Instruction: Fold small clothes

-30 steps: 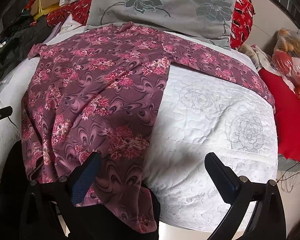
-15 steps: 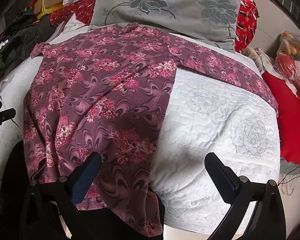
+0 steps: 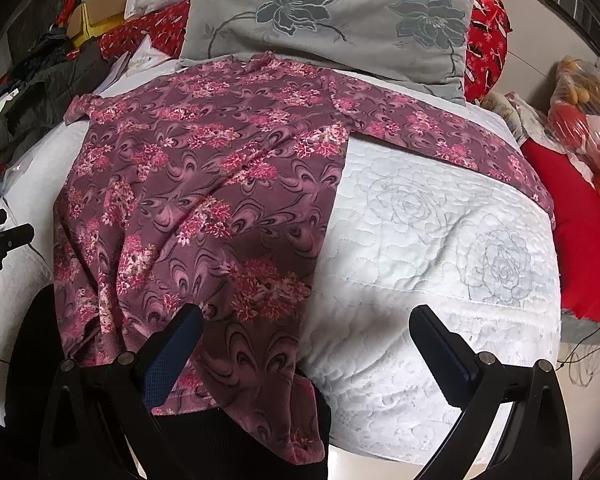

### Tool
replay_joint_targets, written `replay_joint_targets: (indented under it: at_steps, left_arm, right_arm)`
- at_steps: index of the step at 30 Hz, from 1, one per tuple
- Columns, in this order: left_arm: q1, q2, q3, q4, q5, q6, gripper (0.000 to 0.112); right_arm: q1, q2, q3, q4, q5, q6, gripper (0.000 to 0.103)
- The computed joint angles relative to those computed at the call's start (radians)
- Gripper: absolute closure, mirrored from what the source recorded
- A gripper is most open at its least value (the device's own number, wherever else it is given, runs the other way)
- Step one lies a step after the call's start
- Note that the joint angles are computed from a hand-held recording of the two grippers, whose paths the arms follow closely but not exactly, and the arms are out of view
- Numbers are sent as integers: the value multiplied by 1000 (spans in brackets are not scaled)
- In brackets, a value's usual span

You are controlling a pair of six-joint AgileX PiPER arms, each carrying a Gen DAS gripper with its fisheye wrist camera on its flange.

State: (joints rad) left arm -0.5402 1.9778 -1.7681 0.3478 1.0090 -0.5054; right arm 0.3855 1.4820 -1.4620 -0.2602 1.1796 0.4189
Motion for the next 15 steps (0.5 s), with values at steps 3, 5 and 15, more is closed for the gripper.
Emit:
replay_joint_targets:
  at_steps: [3,5,15]
  left_arm:
    - [-1,-4,3,1,0,1,9]
    - [-2,-5,4,0,1,1,9]
    - [2,-8,11,-11,0,7,9]
  right_arm:
    - [-2,-9,6,11,-2,-8,0]
    - [0,-15,10,11,-3,-10,0]
    - [3,-24,18,16,-5,-8,1]
